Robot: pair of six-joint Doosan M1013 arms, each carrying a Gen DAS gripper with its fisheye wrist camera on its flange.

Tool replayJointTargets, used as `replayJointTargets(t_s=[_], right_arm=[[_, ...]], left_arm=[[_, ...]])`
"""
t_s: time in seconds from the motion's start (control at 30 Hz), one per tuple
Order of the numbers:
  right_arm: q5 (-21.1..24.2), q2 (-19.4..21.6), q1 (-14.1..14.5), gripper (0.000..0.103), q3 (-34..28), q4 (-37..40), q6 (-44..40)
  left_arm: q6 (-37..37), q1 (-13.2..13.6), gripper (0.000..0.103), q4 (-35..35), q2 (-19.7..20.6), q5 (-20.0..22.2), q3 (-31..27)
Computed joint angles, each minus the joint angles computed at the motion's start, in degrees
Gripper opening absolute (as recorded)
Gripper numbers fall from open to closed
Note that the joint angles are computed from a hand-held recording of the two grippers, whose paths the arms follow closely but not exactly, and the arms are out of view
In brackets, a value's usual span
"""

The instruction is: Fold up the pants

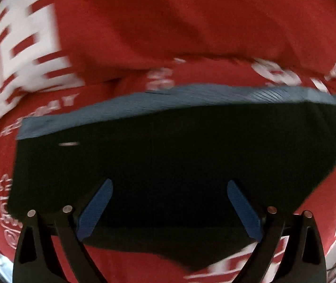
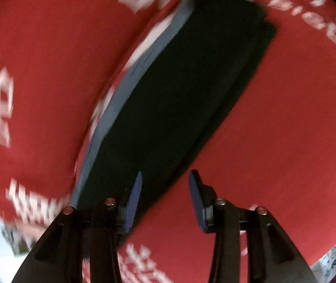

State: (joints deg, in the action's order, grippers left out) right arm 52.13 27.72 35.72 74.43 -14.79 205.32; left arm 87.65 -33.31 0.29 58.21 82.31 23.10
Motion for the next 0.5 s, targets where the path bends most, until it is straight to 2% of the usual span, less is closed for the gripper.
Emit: replayJointTargets(t_s=[0.07, 0.13, 0.17, 0.23, 0.43, 0.5], right_arm=[[0.09, -0.8, -0.72, 0.044, 1.61, -0.8, 1.32], [-1.96, -1.43, -1.4, 0.044, 3.28, -1.26, 2.47], [-2.16, -1.05, -1.65, 0.034, 2.95, -0.85, 2.17], [-3.58, -1.35, -2.32, 0.006, 3.9, 1.43, 0.32], [-6.37, -3.4, -1.88, 0.006, 7.44, 1.62, 1.39], [-5.36, -3.96, -2.11, 0.006, 7.99, 1.97, 1.06]], left_arm=[[-0.78, -0.94, 0.099, -0.51, 1.01, 1.87, -0.91], [-1.83, -1.67, 0.099, -0.11, 1.08, 2.86, 0.16], [-3.18, -1.84, 0.099, 0.51, -0.48, -0.01, 3.35], [-3.92, -1.86, 0.099, 0.46, -0.93, -0.21, 4.12], [-1.53, -2.23, 0.1, 1.87, 0.09, 1.69, 2.08], [-1.07, -2.51, 0.1, 3.05, -0.16, 1.4, 2.5]])
